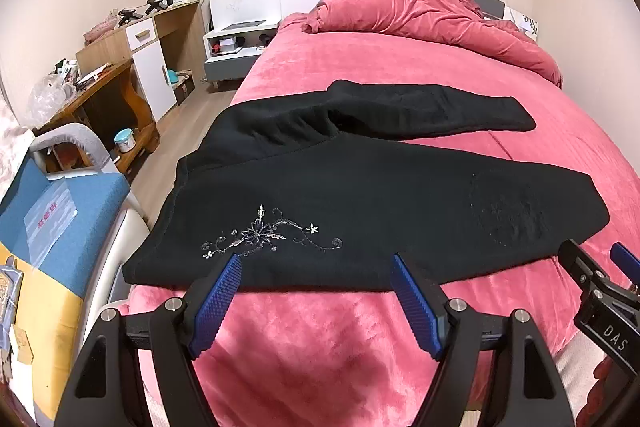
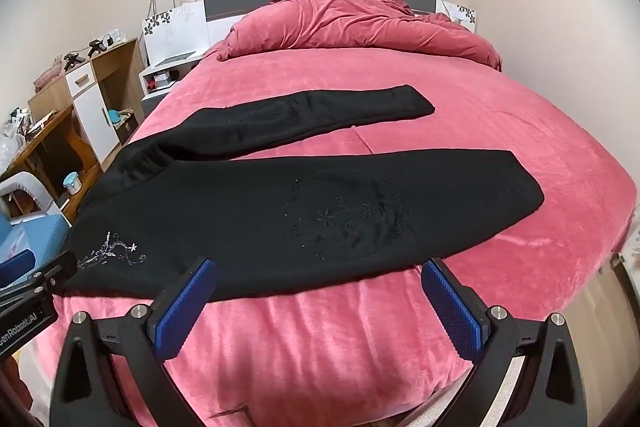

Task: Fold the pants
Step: 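Move both grippers toward the waistband of the black trousers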

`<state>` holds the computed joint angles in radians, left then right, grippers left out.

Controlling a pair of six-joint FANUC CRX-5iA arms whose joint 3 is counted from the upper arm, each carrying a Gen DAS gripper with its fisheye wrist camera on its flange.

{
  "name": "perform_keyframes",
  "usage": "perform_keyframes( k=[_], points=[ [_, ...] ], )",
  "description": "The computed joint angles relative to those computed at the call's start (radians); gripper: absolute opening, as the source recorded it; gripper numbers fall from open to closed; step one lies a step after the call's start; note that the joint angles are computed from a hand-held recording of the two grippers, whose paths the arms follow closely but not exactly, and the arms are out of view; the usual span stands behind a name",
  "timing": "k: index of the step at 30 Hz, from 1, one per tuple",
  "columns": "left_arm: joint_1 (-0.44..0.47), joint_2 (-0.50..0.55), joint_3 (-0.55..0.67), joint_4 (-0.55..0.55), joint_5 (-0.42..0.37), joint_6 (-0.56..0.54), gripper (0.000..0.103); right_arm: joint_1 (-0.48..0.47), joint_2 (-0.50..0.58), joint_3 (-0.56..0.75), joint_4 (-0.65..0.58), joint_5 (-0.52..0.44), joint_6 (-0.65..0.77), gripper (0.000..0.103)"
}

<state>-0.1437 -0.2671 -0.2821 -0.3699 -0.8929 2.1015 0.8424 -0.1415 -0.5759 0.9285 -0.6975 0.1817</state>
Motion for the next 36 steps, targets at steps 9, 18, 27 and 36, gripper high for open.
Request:
perform_keyframes(
  k=[9, 18, 27, 36],
  points=[
    [0.014, -0.002, -0.008, 0.025, 0.005, -0.021, 0.078, -0.004, 0.009, 0.009, -0.024, 0.003, 0.017, 0.103],
    [0.015, -0.005, -0.014, 0.028, 0.009, -0.023, 0.078, -0.006, 0.011, 0.01, -0.033, 0.005, 0.027, 0.103],
    [0.019, -0.001, -0.014, 0.04, 0.006, -0.031, 0.078, -0.004, 0.017, 0.014, -0.037, 0.004, 0.034, 0.103],
    [0.037, 0.008, -0.027, 0.079, 0.017, -0.068, 0.078, 0.002, 0.025, 0.02, -0.059, -0.003, 0.051, 0.103]
  ],
)
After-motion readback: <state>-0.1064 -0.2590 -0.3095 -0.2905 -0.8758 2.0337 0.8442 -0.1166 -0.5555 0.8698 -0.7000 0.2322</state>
